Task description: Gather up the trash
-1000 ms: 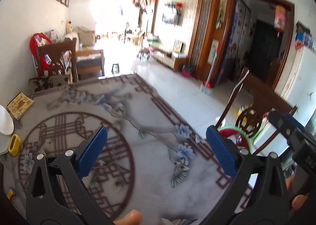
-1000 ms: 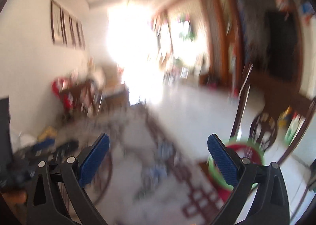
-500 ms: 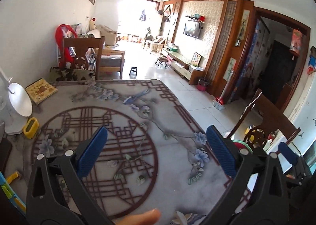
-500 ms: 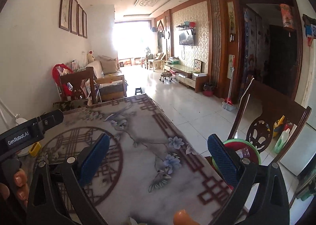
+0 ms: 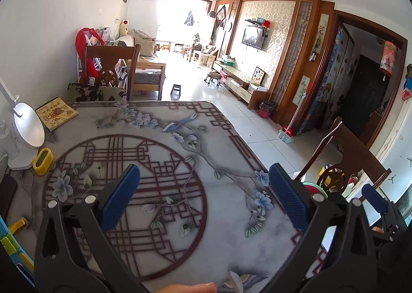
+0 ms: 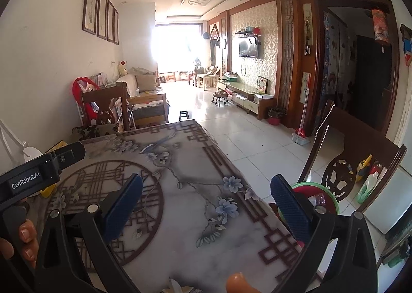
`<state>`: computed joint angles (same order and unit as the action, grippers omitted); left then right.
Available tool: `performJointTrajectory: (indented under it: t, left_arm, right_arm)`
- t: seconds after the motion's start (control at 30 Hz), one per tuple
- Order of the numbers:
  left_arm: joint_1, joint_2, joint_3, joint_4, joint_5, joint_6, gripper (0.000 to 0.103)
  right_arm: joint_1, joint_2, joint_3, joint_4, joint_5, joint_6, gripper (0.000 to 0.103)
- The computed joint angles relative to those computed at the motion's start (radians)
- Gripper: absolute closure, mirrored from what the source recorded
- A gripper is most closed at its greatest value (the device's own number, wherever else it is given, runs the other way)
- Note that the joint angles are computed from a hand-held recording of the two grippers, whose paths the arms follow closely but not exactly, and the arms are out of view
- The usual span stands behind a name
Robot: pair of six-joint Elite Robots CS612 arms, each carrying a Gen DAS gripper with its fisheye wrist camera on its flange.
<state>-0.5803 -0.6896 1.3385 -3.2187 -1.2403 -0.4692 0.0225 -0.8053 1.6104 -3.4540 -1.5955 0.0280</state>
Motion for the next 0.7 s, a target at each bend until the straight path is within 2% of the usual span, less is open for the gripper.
performJointTrajectory:
  t: [0.7]
  left_arm:
    - [-0.003, 0.001, -0.011, 0.033, -0.010, 0.010, 0.005]
  right_arm:
    - [-0.008, -0.002, 0.000, 0.049, -0.005, 0.025, 0.007]
